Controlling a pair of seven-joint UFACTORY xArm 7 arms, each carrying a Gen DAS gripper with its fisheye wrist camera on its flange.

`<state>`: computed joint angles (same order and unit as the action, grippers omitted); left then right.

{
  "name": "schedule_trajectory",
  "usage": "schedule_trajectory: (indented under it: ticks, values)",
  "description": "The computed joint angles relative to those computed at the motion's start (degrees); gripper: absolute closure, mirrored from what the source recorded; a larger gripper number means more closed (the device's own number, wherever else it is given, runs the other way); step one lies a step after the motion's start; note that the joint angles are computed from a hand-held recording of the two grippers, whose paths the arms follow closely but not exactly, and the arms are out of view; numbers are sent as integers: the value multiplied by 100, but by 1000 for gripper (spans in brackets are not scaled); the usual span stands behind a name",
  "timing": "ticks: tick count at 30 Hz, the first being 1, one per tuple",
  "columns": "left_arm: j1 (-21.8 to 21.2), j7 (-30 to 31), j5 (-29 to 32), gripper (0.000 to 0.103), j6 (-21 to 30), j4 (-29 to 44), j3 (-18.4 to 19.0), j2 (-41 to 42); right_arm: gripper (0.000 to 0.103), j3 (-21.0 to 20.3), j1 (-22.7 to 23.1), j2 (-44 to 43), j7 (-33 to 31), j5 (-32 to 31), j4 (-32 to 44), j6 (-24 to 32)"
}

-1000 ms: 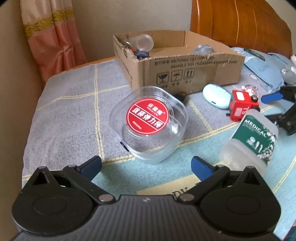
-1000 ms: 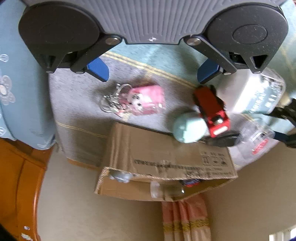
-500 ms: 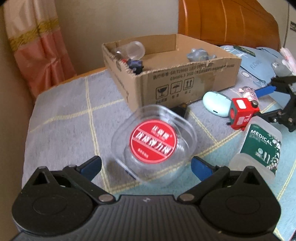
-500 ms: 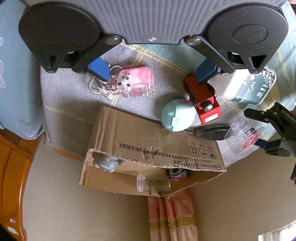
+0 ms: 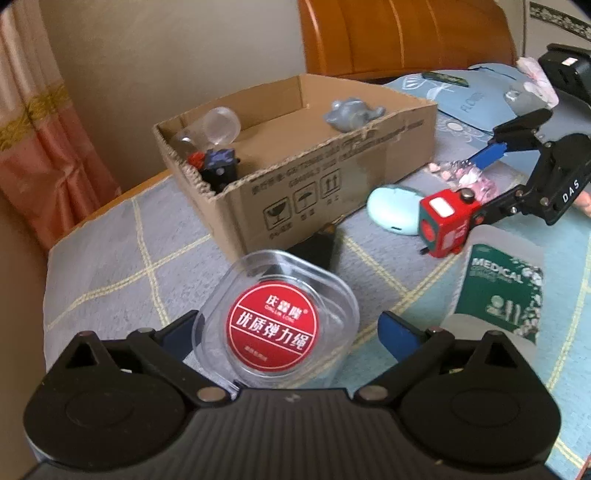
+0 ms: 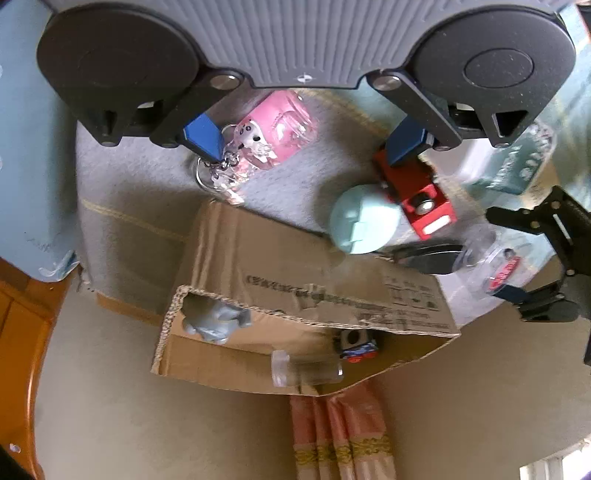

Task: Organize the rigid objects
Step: 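Grasp the clear red-labelled container with the left gripper while the right gripper grasps the pink keychain bottle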

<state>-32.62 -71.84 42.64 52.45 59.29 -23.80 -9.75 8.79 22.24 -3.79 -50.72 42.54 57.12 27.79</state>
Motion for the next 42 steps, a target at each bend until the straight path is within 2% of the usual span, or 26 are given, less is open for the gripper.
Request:
schedule_trajectory:
  ticks: [5, 10, 15, 18, 22, 25, 29, 31, 33, 37, 40, 42]
  values:
    - [-30, 220, -213, 5, -135, -60, 27, -101, 7, -117, -57, -179, -210, 197, 39, 749]
    - [-10, 444, -331, 9, -113, -81, -16, -132, 7, -111, -40, -199, -340, 3, 114, 523]
    - [36, 512, -368, 9, -150, -39, -17, -93, 7, -108, -88, 168, -750, 185, 591, 936]
    - [35, 532, -347, 9, -138, -4, -20, -62, 7, -48, -194, 333, -614, 26, 780, 1252]
    - [10, 713, -404, 9, -189, -32, 7, -103, 7, -55, -326, 149, -586, 4, 629, 1562]
    - [15, 950, -463, 9, -157, 12, 19, -63, 8, -65, -340, 33, -548, 21, 502, 1520]
    - [14, 1304, -478, 9, -153, 93, 72, 43, 19, 37, -245, 28, -239, -464, 378, 948]
    - [23, 1403, -485, 9, -173, 131, 107, 93, 20, 42, -208, 66, -115, -582, 383, 825]
    - [27, 1390, -433, 14, -149, 184, 114, 142, 22, 78, -172, 107, 183, -803, 377, 646]
    - [20, 1380, -372, 15, -268, 176, 149, 158, 28, 163, -90, 74, 928, -1416, 290, 349]
    - [13, 1383, -339, 16, -270, 176, 157, 179, 38, 263, -35, 12, 1810, -2353, 170, 77]
    - [12, 1399, -357, 23, -303, 158, 177, 165, 39, 251, 7, -14, 2050, -2550, 161, 99]
